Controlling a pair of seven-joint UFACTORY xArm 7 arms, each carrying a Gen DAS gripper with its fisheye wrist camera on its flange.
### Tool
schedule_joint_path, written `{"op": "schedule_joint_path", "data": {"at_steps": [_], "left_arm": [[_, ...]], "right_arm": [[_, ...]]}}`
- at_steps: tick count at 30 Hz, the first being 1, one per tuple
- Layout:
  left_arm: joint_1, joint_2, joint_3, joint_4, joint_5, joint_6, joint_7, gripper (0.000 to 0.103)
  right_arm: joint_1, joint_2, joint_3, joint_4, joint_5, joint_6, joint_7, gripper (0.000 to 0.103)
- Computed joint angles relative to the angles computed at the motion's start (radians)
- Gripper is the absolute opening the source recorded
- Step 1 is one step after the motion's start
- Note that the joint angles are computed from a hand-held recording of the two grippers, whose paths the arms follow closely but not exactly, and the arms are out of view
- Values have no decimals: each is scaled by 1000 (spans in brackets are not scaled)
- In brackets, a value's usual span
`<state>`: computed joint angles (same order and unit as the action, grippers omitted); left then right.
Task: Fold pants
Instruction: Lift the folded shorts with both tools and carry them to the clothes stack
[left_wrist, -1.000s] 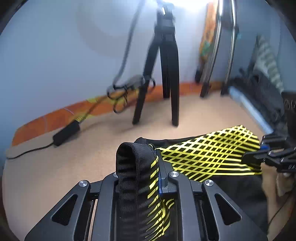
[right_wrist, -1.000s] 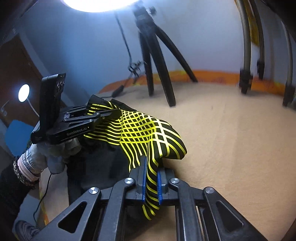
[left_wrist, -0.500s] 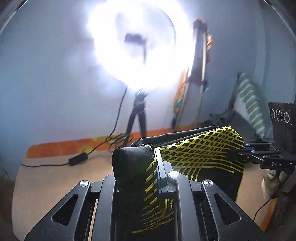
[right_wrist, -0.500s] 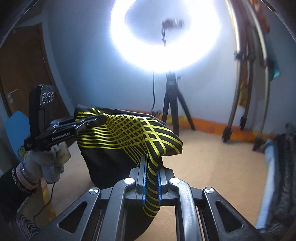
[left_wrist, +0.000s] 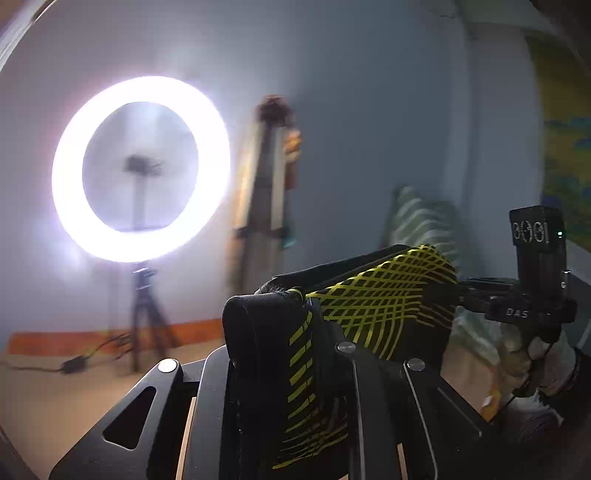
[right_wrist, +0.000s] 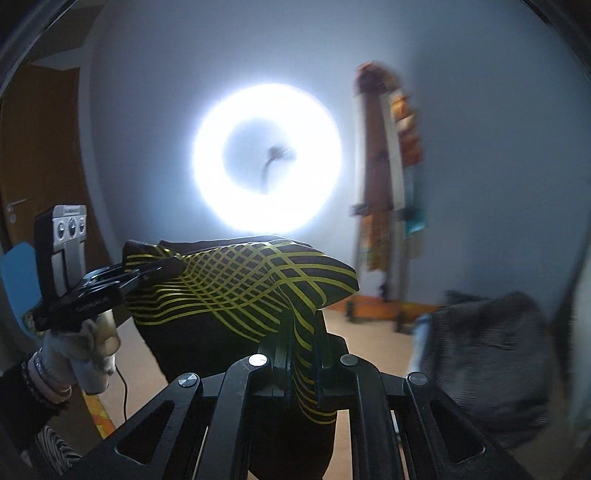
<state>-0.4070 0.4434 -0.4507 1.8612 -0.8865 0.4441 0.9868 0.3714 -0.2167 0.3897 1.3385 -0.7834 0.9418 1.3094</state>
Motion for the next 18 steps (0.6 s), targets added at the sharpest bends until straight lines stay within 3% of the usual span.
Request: {"op": "schedule_joint_path", "data": {"at_steps": [9, 14, 18], "left_arm": [[-211, 124, -25, 197, 159, -15, -107, 15], [-327, 240, 0, 367, 297, 2, -229, 15], [-418, 362, 38, 559, 407, 49, -348, 15]], "right_arm": [[-64, -351, 3, -130, 109, 223, -128, 7], [-99, -491, -42, -193, 168, 258, -231, 7], [-119, -587, -96, -275, 213, 222, -290, 7]]}}
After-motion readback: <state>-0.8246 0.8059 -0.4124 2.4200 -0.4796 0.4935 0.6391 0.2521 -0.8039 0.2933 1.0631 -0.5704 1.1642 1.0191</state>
